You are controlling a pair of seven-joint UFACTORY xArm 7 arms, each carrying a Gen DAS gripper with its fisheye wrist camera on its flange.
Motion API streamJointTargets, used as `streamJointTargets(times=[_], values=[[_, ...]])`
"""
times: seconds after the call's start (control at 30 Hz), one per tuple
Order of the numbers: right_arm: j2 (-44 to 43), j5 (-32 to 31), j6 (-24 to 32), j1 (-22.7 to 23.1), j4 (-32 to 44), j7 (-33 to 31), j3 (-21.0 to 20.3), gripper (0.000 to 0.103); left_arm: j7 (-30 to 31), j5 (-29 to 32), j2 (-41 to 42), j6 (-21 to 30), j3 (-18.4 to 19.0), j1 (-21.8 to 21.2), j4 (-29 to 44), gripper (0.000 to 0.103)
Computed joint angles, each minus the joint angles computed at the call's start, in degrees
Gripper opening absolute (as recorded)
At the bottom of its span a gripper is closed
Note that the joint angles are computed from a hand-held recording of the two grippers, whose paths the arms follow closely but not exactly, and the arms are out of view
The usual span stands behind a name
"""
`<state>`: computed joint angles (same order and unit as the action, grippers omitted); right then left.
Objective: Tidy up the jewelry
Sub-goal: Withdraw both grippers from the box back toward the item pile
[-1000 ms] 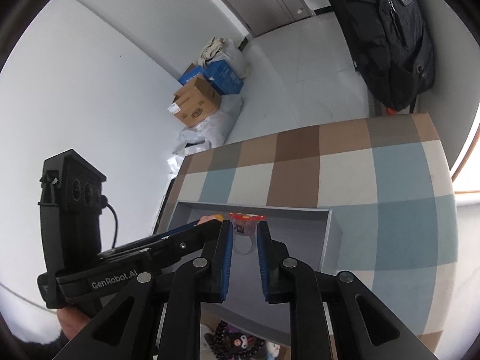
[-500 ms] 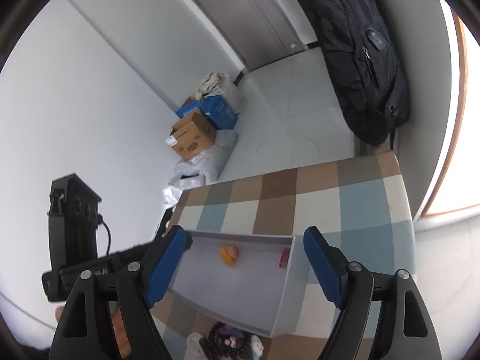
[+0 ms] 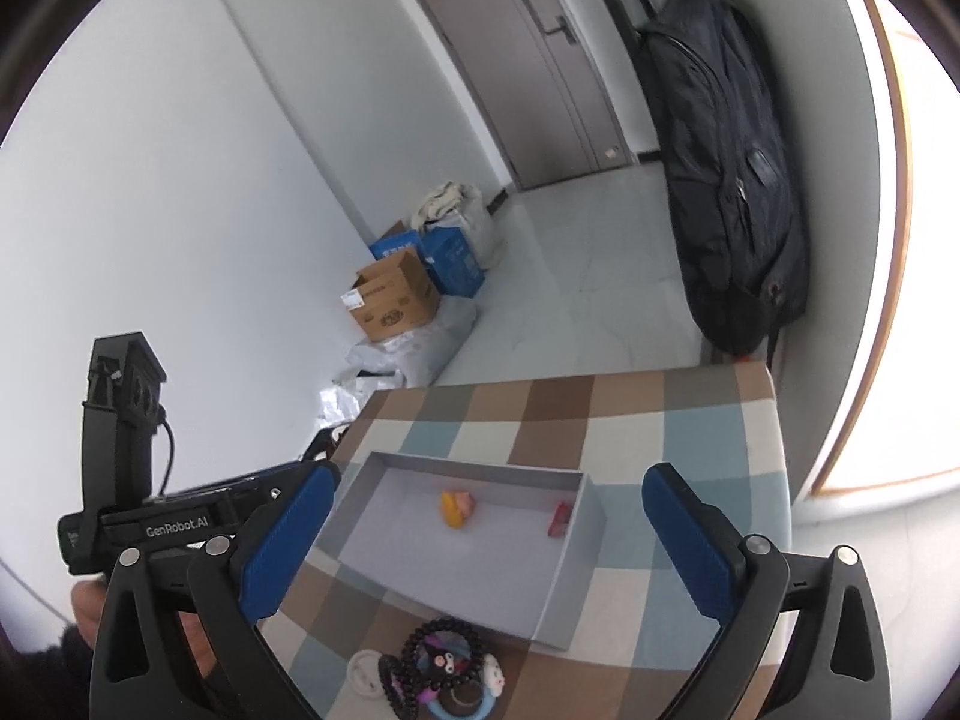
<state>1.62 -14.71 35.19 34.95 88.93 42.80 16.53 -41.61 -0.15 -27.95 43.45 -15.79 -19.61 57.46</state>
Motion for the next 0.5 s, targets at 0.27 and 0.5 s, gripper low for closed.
streamJointTargets(times=[0.27,0.5], values=[[-2.1,-5.5,-0.9,1.5,-2.8,-0.8,1.7,0.103,-1.6,-0.5,-8.0,-0.8,-1.5,-1.0,-6.6,0.081],[-3.8,-4.7,3.6,2.2,-4.5,-0.7,3.2,0.103,-2.2,-0.4,-10.7,1.5,-2.6,-1.8,-9.3,0.083]])
